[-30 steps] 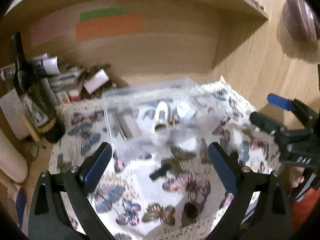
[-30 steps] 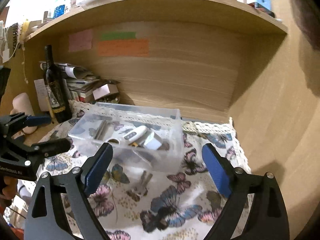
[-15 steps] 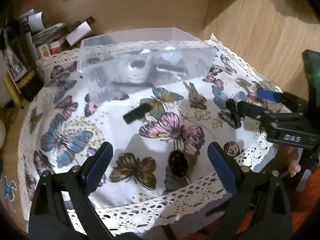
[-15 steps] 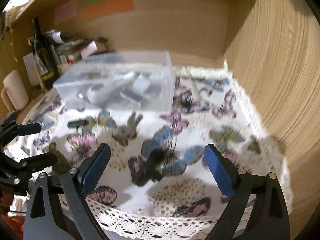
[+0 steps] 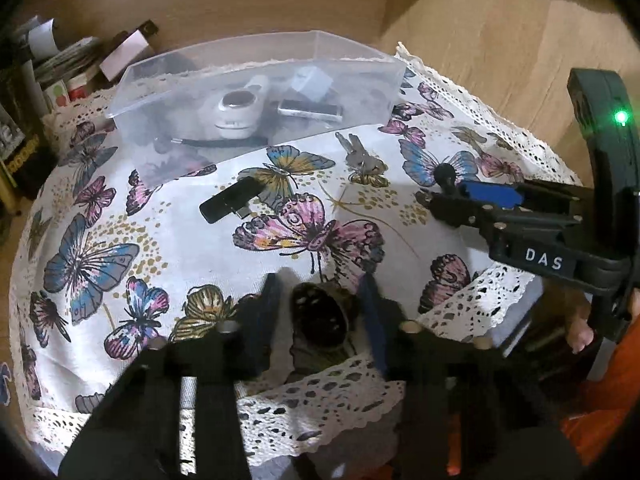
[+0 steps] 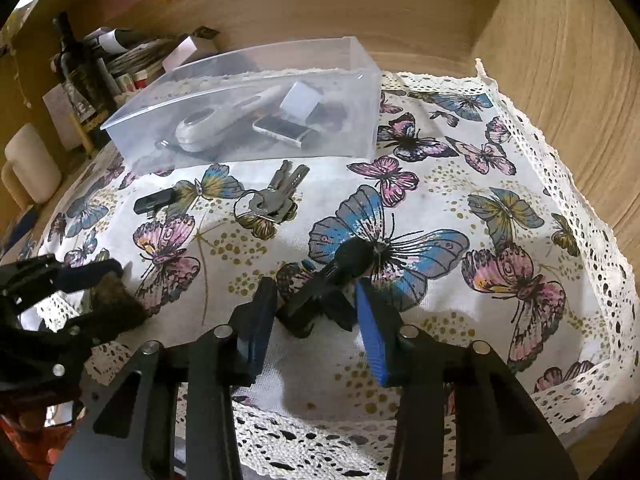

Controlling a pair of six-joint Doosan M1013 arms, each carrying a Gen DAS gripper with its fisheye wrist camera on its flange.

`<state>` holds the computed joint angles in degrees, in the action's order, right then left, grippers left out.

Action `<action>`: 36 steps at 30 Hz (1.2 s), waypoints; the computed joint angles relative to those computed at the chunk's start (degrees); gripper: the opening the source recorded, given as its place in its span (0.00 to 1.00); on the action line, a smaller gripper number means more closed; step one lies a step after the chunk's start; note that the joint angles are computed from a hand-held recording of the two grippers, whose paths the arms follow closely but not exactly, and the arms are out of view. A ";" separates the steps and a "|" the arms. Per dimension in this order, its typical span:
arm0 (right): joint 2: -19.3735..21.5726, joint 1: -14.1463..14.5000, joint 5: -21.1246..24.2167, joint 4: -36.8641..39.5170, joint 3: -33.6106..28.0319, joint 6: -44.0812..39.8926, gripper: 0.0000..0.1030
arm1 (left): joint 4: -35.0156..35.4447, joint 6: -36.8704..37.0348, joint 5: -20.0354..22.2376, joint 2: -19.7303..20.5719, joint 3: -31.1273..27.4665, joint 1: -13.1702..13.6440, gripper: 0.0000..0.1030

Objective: Organize rigid objects

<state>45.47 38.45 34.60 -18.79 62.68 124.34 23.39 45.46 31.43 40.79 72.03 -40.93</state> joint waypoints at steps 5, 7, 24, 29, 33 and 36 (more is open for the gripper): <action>-0.16 0.00 -0.91 -0.45 0.27 0.42 0.36 | -2.97 0.99 -2.06 -0.67 1.13 0.82 0.33; -0.37 -0.09 -1.52 0.14 0.48 0.13 0.36 | -2.39 -0.12 -1.91 -0.81 1.25 0.96 0.33; -1.14 0.07 -6.45 -3.32 -0.77 1.58 0.36 | 11.39 -15.22 -5.78 -3.66 2.73 2.17 0.33; -0.85 0.06 -7.98 -4.47 -2.30 1.63 0.36 | 17.19 -20.54 -6.09 -4.27 2.39 2.66 0.33; -0.35 0.17 -8.93 -5.73 -4.00 1.57 0.36 | 20.52 -23.55 -5.86 -4.50 1.90 2.95 0.33; 0.17 0.19 -9.75 -6.93 -5.47 1.60 0.36 | 21.93 -24.47 -5.78 -4.54 1.46 3.32 0.33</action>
<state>45.64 38.64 24.85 -25.72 57.21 125.94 45.32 20.99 25.65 36.25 73.49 -37.61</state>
